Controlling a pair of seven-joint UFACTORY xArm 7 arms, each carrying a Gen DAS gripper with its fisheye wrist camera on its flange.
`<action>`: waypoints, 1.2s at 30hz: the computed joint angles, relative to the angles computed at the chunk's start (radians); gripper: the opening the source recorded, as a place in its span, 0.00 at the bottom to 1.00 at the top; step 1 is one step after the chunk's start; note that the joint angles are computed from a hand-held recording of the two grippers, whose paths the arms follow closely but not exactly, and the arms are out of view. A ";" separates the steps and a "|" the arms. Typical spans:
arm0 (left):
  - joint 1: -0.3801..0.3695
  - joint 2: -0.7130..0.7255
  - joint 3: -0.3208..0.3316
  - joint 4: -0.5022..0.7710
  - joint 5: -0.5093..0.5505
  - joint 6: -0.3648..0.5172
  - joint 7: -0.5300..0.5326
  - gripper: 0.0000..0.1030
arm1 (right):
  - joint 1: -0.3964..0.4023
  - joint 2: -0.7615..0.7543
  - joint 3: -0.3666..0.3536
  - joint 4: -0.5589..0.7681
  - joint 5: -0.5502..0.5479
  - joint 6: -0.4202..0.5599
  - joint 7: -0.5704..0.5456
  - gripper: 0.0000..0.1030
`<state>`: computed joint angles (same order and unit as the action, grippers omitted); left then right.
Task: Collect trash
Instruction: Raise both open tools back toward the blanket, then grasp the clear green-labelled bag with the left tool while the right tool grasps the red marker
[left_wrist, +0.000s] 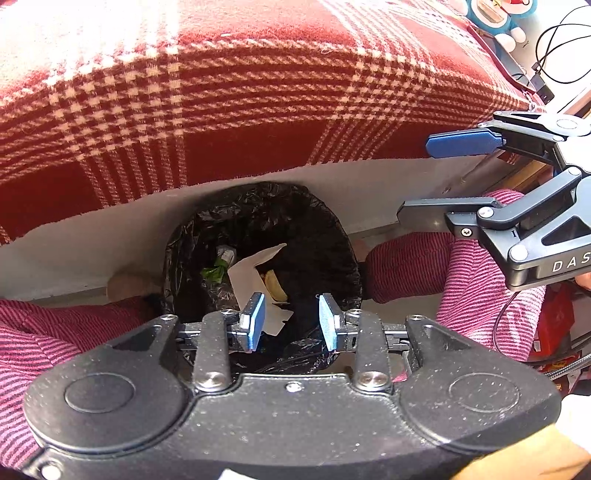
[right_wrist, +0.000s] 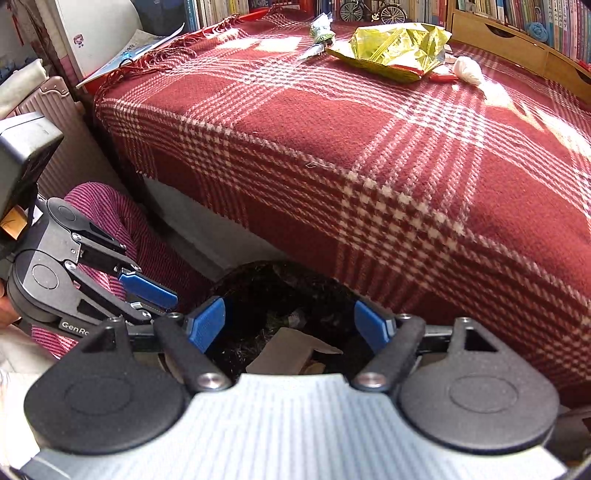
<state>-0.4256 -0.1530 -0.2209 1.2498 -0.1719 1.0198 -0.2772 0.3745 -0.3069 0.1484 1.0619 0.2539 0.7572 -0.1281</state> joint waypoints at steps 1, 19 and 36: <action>0.000 -0.006 0.002 0.000 -0.003 -0.007 0.007 0.30 | 0.001 -0.002 -0.002 0.002 0.003 -0.002 -0.005 0.83; 0.086 0.040 0.017 0.209 0.150 -0.242 -0.022 0.48 | -0.077 0.067 -0.015 0.126 -0.017 -0.272 0.046 0.86; 0.083 0.752 0.163 1.097 0.266 -0.117 -0.290 0.43 | -0.068 0.509 -0.020 0.608 -0.347 -0.228 0.294 0.49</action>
